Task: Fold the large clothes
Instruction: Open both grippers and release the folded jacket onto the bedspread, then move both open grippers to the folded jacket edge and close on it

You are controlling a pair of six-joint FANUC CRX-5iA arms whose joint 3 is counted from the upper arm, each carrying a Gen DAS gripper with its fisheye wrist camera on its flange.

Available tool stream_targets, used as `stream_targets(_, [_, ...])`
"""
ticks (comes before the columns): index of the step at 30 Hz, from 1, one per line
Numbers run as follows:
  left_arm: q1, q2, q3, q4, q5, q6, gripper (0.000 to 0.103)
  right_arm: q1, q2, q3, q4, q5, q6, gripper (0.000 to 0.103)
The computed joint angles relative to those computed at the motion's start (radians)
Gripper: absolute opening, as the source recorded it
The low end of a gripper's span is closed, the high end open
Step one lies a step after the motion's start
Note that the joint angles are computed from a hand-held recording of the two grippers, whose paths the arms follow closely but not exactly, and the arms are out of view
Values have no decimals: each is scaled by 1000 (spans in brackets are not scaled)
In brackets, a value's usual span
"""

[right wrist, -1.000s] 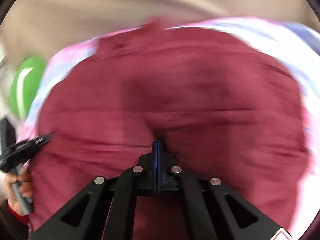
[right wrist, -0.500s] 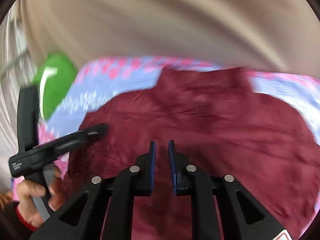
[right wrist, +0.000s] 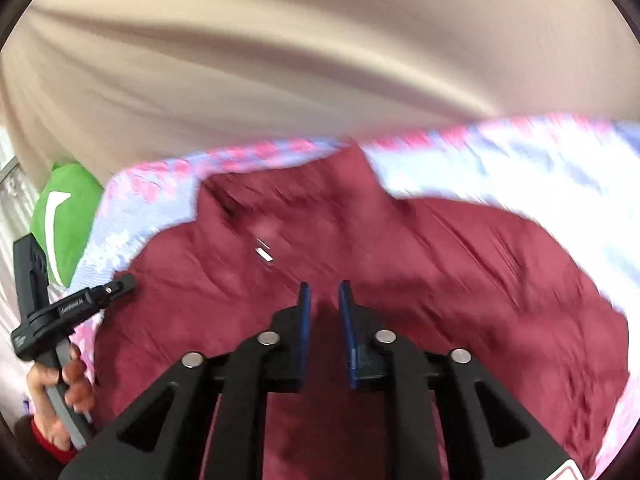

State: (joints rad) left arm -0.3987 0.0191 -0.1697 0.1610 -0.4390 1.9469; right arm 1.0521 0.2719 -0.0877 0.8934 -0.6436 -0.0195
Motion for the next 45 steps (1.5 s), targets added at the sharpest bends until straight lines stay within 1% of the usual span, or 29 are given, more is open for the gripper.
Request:
stream_targets(1, [-18,17,31,4,-10,-16,18,1,25,47,-43,-23,61,18])
stream_targets(3, [-66,91,165,-93,-111,11,30,-4,130,209,-170,-97,203,17])
stream_targets(5, [-114,189,322,-229,-245,72,30,-13,202,306,-223,-186,269,15])
stream_targets(6, [-122,224,370,-257,-292,89,30,-23,210,313,-226,-176,266,9])
stream_targets(7, [-122,249,394,-269,-313,99,30,-35,199,291,-223,-139,246,9])
stream_targets(8, [-117,261,399,-265,-310,106,32,-55,169,239,-199,-82,186,8])
stream_targets(9, [-104,257,378,-259,-275,125,32,-67,140,189,-169,-60,128,0])
stream_targets(10, [-96,259,376,-259,-268,147,32,-78,128,168,-148,-66,66,0])
stream_targets(12, [-74,248,344,-232,-232,170,32,-98,67,80,-135,30,-46,0])
stream_targets(13, [-65,238,329,-234,-215,187,32,-92,52,56,-101,39,-74,0])
stream_targets(14, [-61,232,322,-244,-206,194,32,-75,36,28,-41,41,-80,7])
stream_targets(16, [-60,237,334,-280,-218,212,32,-49,38,19,19,2,-51,9])
stream_targets(18, [-54,237,332,-292,-221,220,32,-47,97,95,-90,-86,70,0])
stream_targets(20, [-51,226,327,-299,-219,237,32,-59,72,64,-86,-60,25,0])
stream_targets(21, [-50,209,322,-313,-229,245,32,-54,49,39,-39,-89,-44,0])
stream_targets(23, [-47,157,299,-348,-240,245,32,-23,10,5,45,-197,-114,14])
stream_targets(25, [-48,82,254,-389,-254,222,40,27,-54,-50,95,-292,-122,15])
stream_targets(26, [-47,25,213,-403,-264,200,49,61,-96,-93,111,-327,-126,15])
stream_targets(27, [-52,-16,183,-409,-274,188,57,85,-134,-120,114,-353,-112,23])
stream_targets(28, [-51,-55,153,-411,-286,173,59,117,-168,-153,118,-384,-112,29])
stream_targets(30, [-56,-161,66,-415,-332,145,65,223,-258,-248,117,-480,-138,51])
stream_targets(33, [-69,-309,-64,-421,-428,169,72,404,-380,-359,49,-638,-195,61])
stream_targets(34, [-64,-374,-125,-390,-476,170,72,469,-412,-389,16,-690,-232,62])
stream_targets(35, [-40,-410,-166,-345,-483,141,72,528,-432,-410,-17,-737,-273,63])
stream_targets(37, [-30,-534,-280,-280,-547,147,72,669,-474,-447,-106,-834,-408,66])
stream_targets(38, [-36,-569,-312,-267,-569,162,72,740,-492,-456,-173,-872,-500,67])
stream_targets(39, [-72,-628,-347,-273,-610,209,72,777,-498,-482,-188,-860,-561,67])
stream_targets(41, [-148,-707,-398,-282,-658,289,72,890,-522,-507,-248,-905,-703,67])
stream_targets(45, [-310,-795,-458,-320,-698,513,72,1103,-529,-542,-328,-944,-978,68])
